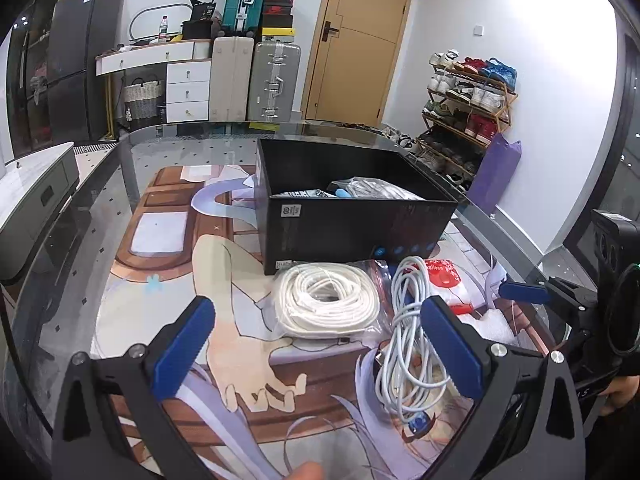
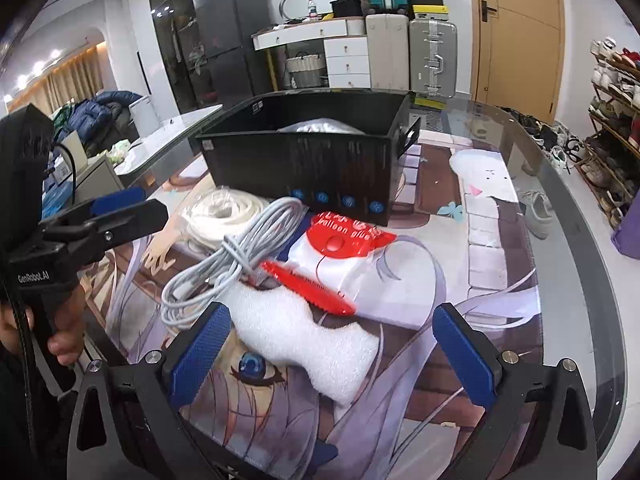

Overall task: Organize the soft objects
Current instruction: 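Withdraw both grippers from the bin toward the remaining cables, then grasp the white foam with the right gripper while the left gripper grasps the grey cable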

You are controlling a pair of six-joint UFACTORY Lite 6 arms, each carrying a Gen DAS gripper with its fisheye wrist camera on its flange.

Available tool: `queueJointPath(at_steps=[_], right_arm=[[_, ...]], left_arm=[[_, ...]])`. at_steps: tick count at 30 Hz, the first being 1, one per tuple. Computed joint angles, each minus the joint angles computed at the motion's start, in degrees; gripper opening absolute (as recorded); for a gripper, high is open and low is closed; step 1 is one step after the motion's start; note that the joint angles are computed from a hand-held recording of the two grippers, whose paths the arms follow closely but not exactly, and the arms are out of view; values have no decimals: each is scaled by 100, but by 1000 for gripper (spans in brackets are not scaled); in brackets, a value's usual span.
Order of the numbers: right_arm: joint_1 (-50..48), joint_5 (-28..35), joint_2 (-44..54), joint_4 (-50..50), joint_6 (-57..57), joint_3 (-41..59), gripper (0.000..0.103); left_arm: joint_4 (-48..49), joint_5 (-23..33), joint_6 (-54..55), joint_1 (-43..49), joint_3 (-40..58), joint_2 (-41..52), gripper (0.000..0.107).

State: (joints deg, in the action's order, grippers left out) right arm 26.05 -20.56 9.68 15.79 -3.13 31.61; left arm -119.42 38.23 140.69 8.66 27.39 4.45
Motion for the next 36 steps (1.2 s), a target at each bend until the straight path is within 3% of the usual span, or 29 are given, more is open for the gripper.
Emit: queueJointPath(at_steps=[5,15,18,27,29,36], right_arm=[[26,-23,140,-306,302,40,102],[424,-198,517,915,-715,176,102],[400,-297,603,638,-378,138,102],[657,-413,779,1413,-1003,295,101],[641,-450,732,1300,-831,238,99],[609,-554,570,1151,-788,47,76]], left_arm=[[-233,-42,280,-122,-91,61,103],[-507,-92,545,-346,-284,73,103],[-439,-89,501,-346,-330,42,103],[-486,-146,535,-418,-421,-22,103],[-521,-164,553,-445,-458,-73,103],[-547,-240,471,-482,-443,-129,103]])
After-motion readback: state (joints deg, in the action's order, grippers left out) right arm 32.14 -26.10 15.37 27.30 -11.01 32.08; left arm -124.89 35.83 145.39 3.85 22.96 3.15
